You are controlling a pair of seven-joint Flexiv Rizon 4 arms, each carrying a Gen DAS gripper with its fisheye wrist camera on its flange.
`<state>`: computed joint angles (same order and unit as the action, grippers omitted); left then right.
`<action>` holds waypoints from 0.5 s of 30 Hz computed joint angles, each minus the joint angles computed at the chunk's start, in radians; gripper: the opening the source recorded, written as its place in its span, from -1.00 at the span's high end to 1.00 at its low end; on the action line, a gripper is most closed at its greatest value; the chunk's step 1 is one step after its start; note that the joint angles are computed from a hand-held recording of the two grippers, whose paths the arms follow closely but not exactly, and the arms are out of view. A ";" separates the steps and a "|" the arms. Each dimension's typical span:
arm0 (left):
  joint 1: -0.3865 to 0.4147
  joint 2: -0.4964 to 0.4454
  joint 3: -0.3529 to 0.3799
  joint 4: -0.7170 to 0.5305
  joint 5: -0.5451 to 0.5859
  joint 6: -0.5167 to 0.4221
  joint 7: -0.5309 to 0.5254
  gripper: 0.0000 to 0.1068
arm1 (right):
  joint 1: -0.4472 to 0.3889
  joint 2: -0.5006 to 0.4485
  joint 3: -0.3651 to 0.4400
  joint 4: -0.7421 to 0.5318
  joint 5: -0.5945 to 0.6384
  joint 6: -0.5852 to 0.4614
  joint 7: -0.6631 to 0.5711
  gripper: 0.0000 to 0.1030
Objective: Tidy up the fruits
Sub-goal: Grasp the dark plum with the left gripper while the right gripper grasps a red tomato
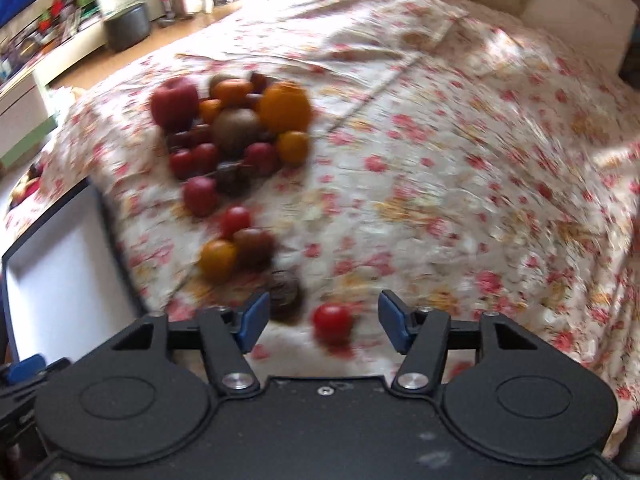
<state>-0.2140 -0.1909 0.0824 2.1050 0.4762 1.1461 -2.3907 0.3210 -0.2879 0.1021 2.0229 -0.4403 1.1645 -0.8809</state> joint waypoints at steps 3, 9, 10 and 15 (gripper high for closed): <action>0.033 -0.002 -0.026 0.034 -0.099 0.051 0.093 0.16 | -0.060 -0.025 0.048 -0.060 0.151 -0.083 -0.122 -0.11; 0.032 -0.013 -0.062 0.030 -0.241 0.045 0.234 0.21 | -0.116 -0.079 0.083 -0.147 0.364 -0.178 -0.233 0.04; 0.028 -0.021 -0.069 0.021 -0.261 0.043 0.258 0.21 | -0.121 -0.086 0.088 -0.156 0.391 -0.185 -0.246 0.04; 0.007 -0.069 -0.102 -0.050 -0.345 0.045 0.374 0.21 | -0.111 -0.098 0.085 -0.155 0.431 -0.155 -0.275 0.04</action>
